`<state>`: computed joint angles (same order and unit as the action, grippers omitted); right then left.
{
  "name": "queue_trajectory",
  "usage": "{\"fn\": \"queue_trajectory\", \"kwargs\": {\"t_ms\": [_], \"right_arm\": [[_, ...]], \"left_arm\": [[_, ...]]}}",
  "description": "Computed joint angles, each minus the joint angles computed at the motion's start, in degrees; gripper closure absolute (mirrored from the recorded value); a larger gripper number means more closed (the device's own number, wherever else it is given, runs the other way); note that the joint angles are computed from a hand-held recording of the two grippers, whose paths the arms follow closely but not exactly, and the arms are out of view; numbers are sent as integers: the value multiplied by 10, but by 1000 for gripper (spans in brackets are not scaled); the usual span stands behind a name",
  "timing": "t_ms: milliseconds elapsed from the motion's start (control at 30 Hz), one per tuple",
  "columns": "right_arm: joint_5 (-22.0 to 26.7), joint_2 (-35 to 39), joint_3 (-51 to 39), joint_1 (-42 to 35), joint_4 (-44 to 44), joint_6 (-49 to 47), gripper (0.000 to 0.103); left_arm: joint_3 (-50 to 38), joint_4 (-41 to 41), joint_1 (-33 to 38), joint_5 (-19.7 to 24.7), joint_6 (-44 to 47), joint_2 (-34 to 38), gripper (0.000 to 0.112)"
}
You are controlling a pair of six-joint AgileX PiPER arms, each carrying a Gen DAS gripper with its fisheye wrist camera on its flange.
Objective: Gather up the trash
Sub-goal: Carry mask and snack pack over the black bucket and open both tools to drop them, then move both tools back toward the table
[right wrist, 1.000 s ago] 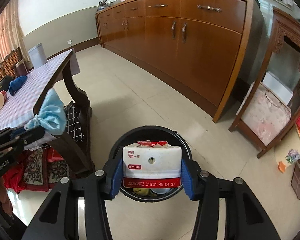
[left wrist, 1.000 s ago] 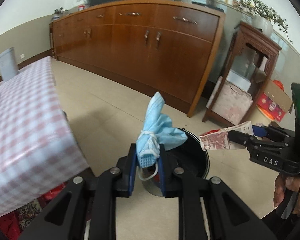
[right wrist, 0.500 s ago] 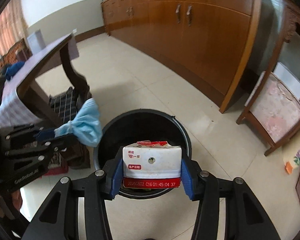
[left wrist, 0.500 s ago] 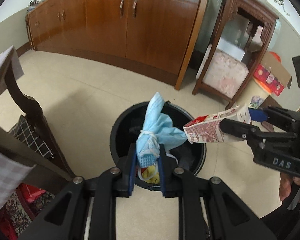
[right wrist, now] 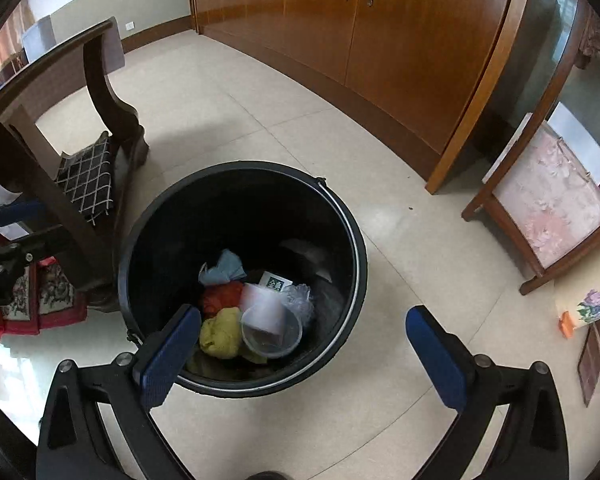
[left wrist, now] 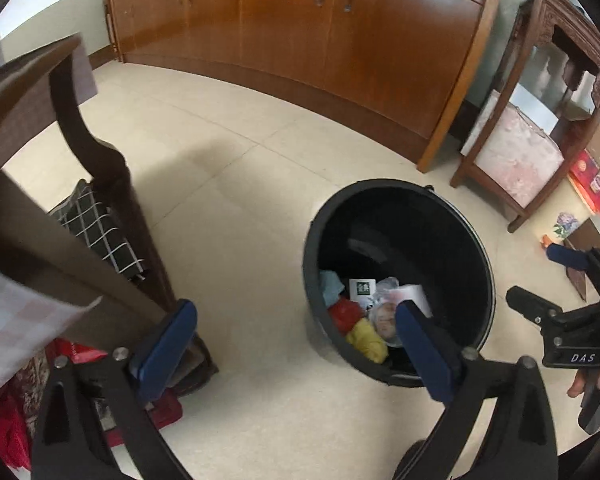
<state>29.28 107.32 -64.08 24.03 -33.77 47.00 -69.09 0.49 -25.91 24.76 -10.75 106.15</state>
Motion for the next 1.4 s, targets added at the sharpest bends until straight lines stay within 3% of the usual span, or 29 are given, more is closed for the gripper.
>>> {"fn": "queue_trajectory", "kwargs": {"t_ms": [267,667,1033,1200,1400], "right_arm": [[42,-32,-15,43,-40,53,0],[104,-93,-48,135,-72,132,0],[154,-98,-109,214,-99,164,0],[173,-76,-176,246,-105,145,0],[154,-23,-270,276,-115,129,0]], "left_arm": [[51,80,-14,-9,-89,-72,10],[122,101,43,-17,-101,-194,10],[167,152,83,-4,-143,-294,10],[180,146,128,2,-121,-342,10],[200,39,246,-3,7,-391,10]]}}
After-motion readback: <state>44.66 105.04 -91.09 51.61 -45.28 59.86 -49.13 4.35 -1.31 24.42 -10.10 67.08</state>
